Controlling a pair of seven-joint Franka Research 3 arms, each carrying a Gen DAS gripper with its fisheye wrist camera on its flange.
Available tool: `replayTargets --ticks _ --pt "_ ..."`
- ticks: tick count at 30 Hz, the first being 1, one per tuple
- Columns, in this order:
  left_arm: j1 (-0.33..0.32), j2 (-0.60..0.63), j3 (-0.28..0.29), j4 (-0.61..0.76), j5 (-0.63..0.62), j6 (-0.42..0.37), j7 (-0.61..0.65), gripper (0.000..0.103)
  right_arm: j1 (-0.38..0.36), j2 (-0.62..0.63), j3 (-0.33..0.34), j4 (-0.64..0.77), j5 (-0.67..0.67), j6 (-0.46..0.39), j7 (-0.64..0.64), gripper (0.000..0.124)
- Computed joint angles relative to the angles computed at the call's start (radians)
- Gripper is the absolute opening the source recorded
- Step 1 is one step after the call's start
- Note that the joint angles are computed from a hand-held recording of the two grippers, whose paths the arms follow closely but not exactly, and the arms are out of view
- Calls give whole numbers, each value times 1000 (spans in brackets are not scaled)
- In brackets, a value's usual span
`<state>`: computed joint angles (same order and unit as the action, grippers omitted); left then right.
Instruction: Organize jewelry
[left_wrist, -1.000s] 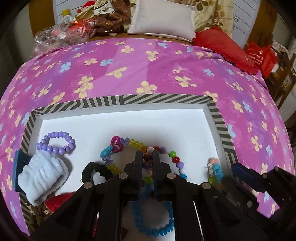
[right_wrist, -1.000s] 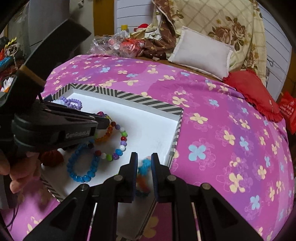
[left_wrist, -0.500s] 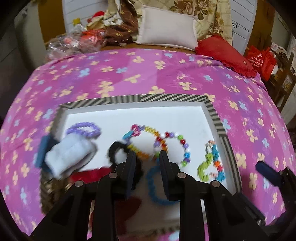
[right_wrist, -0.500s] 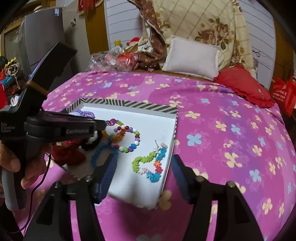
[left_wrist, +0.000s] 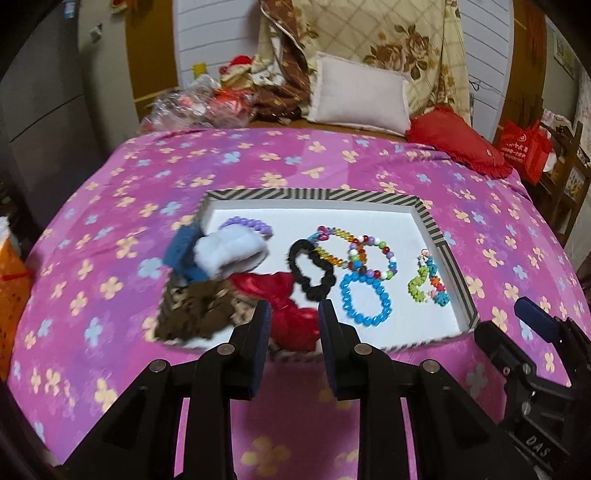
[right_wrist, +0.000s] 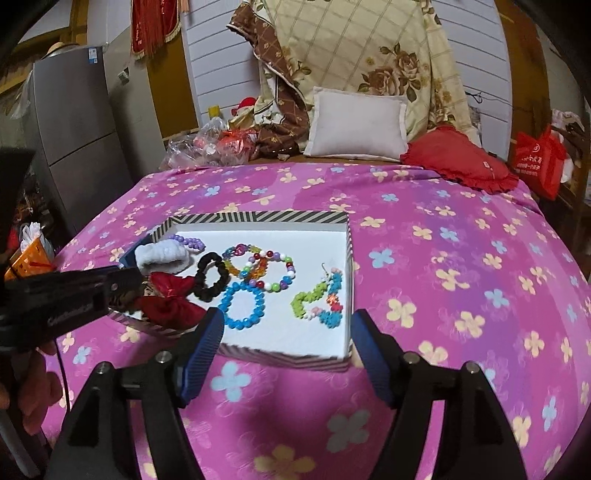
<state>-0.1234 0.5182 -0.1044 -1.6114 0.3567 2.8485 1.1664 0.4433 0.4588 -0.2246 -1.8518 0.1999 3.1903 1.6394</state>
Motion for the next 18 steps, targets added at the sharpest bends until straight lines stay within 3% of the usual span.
replayTargets --ticks 3,7,10,15,18 --pt "-18 -46 36 -74 39 43 -44 29 79 -9 -72 -25 -6 11 32 75" --pt "-47 -93 88 -146 114 87 -127 29 120 -24 -99 -49 6 20 57 75" --pt "-24 -118 71 -186 117 106 -142 29 203 -19 -182 -53 -3 -7 102 75" --pt "-22 -151 80 -234 145 131 -188 29 206 -40 -171 -79 -25 9 127 75" --pt "-31 -165 97 -251 174 143 -224 29 272 -40 -238 -91 -38 17 149 75"
